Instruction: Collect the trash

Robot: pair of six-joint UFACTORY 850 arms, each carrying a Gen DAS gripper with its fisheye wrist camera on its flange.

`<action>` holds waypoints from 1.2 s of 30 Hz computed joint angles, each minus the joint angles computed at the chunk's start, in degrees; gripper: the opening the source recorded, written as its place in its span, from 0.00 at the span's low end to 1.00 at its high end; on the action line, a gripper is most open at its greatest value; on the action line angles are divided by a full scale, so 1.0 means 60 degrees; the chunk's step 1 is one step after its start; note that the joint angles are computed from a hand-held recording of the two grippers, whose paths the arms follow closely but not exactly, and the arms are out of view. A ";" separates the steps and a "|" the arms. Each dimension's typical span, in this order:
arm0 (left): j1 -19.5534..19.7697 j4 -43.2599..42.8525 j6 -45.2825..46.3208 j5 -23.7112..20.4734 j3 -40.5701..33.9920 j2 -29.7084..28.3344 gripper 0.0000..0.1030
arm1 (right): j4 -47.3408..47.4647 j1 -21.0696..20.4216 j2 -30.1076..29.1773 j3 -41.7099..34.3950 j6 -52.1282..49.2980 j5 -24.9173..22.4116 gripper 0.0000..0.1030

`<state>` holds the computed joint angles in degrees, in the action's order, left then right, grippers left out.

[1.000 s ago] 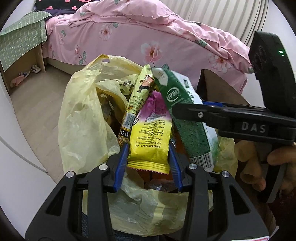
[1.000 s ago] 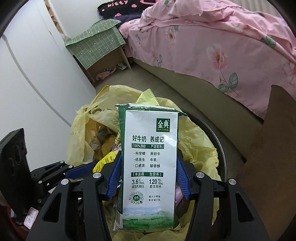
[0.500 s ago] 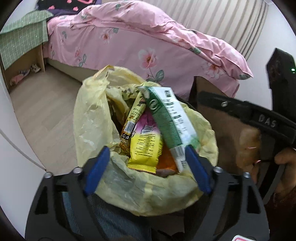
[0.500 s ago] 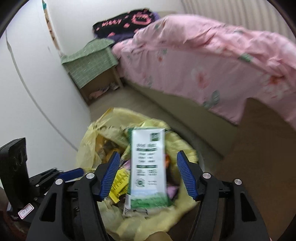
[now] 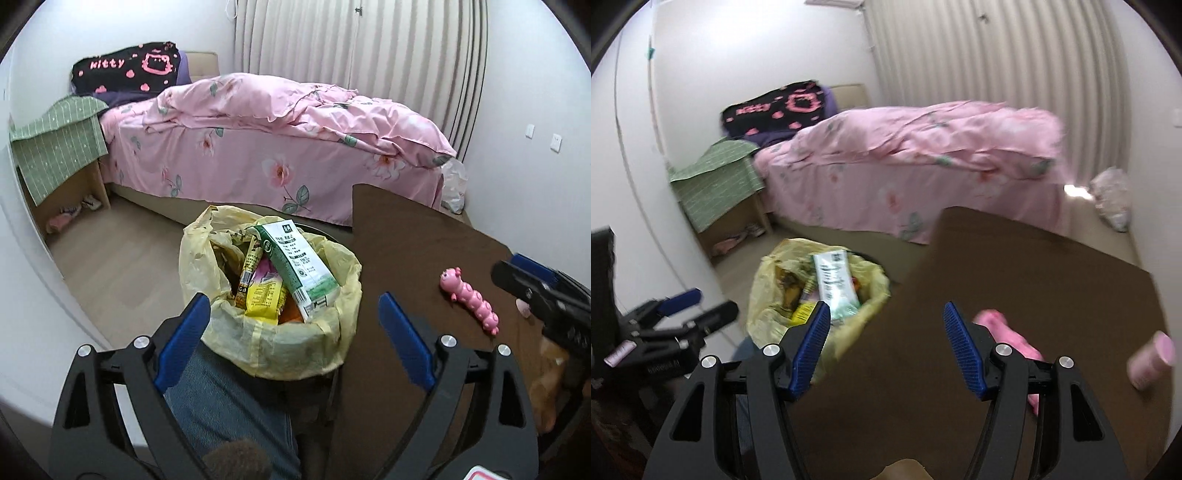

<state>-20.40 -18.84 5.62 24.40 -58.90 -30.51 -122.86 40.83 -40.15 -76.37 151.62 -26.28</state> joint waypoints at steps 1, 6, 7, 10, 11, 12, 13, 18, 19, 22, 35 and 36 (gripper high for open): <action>-0.0037 0.0131 -0.0092 0.0013 0.0107 0.0093 0.85 | 0.0356 0.0080 0.0066 0.0107 -0.0249 -0.0011 0.59; -0.0053 0.0514 -0.0390 0.0029 0.0444 0.0375 0.85 | 0.2384 0.0585 0.0115 0.0251 -0.2081 -0.0835 0.59; -0.0070 0.0453 -0.0306 0.0071 0.0515 0.0430 0.85 | 0.2643 0.0657 0.0131 0.0276 -0.2208 -0.1063 0.59; -0.0139 -0.0041 0.0240 0.0301 0.0723 0.0593 0.85 | 0.2016 0.0671 0.0307 0.0546 -0.1279 -0.1053 0.59; -0.0151 -0.0095 0.0278 0.0362 0.0781 0.0635 0.85 | 0.2021 0.0684 0.0321 0.0543 -0.1247 -0.1068 0.59; -0.0139 -0.0047 0.0217 0.0386 0.0821 0.0669 0.85 | 0.2089 0.0706 0.0314 0.0518 -0.1344 -0.1095 0.59; -0.0129 -0.0046 0.0167 0.0405 0.0856 0.0700 0.85 | 0.2259 0.0744 0.0282 0.0456 -0.1620 -0.1149 0.59; -0.0105 -0.0063 0.0081 0.0493 0.0918 0.0758 0.85 | 0.2485 0.0796 0.0181 0.0316 -0.1971 -0.1052 0.59; -0.0110 -0.0083 0.0105 0.0509 0.0924 0.0760 0.85 | 0.2524 0.0794 0.0161 0.0292 -0.2010 -0.1026 0.59; -0.0109 -0.0106 0.0174 0.0543 0.0932 0.0773 0.85 | 0.2530 0.0796 0.0151 0.0277 -0.2015 -0.1011 0.59; -0.0111 0.0149 0.0217 0.0415 0.0849 0.0725 0.85 | 0.2545 0.0786 0.0069 0.0169 -0.2056 -0.0826 0.59; -0.0113 0.0144 0.0229 0.0415 0.0839 0.0713 0.85 | 0.2541 0.0784 0.0061 0.0161 -0.2069 -0.0826 0.59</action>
